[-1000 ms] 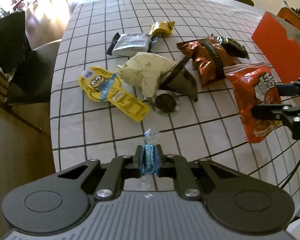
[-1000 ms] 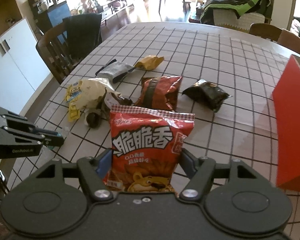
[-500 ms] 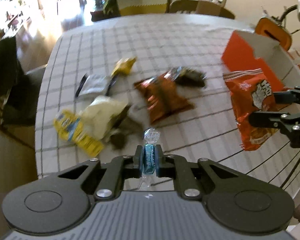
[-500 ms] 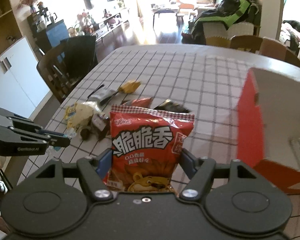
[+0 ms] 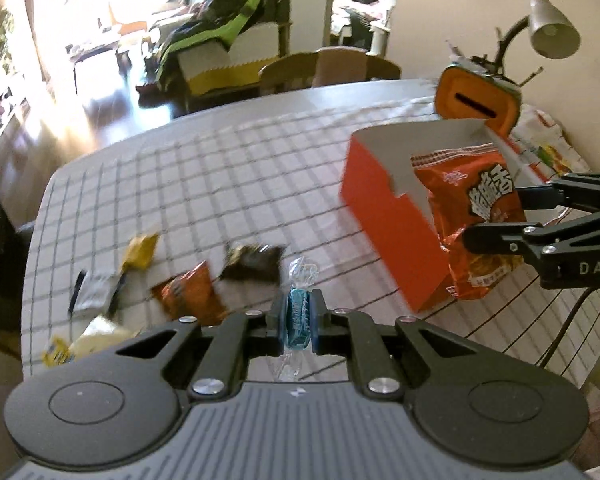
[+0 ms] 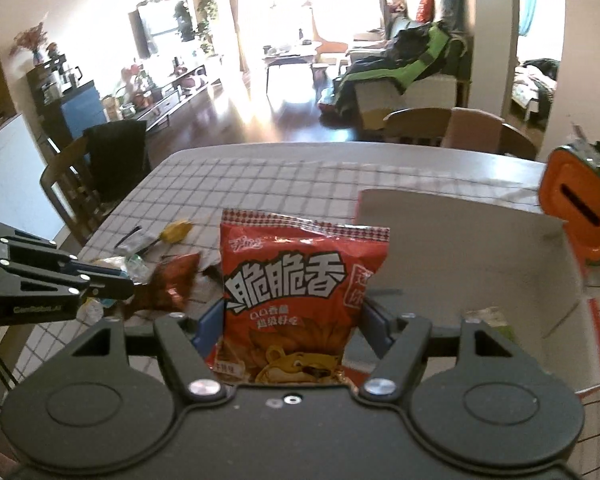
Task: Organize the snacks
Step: 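Carry the candy and red chip bag over the box, then open both tools to drop the candy and chip bag into the box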
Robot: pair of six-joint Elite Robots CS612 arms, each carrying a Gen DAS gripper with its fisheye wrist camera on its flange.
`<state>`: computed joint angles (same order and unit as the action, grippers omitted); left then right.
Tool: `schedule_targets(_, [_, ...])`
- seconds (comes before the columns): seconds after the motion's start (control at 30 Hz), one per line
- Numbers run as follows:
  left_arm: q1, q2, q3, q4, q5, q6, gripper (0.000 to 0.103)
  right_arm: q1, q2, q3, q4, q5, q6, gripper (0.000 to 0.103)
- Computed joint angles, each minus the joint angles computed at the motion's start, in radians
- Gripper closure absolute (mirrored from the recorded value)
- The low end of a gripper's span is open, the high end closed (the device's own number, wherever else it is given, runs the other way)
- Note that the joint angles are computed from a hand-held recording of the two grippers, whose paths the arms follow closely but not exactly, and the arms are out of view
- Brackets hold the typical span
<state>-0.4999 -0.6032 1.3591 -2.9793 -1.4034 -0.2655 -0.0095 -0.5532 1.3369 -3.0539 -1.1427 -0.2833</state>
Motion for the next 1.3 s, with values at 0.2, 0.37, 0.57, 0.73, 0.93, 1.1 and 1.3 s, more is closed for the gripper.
schedule_targets(0.2, [-0.033,0.043,-0.103,0.044,0.01,0.024,0.092,-0.031,0.013,-0.025,-0.006,-0.014,-0.011,0.033])
schedule_targets(0.37, [-0.052,0.095,-0.214,0.102,0.005,0.03,0.092,-0.056,0.038,-0.07,0.016,-0.037,0.009,0.033])
schedule_targets(0.57, [-0.068,0.166,-0.372,0.222,-0.021,0.026,0.092,-0.087,0.073,-0.14,0.077,-0.069,0.006,0.033])
schedule_targets(0.73, [-0.07,0.234,-0.516,0.36,-0.053,0.001,0.092,-0.108,0.102,-0.205,0.176,-0.083,-0.003,0.033])
schedule_targets(0.93, [-0.07,0.315,-0.68,0.532,-0.077,-0.027,0.092,-0.109,0.137,-0.278,0.321,-0.085,-0.083,0.033])
schedule_targets(1.1, [-0.066,0.386,-0.82,0.672,-0.073,-0.056,0.092,-0.1,0.155,-0.31,0.406,-0.084,-0.174,0.033])
schedule_targets(1.3, [-0.061,0.452,-0.953,0.805,-0.09,-0.071,0.092,-0.087,0.164,-0.332,0.47,-0.142,-0.242,0.033])
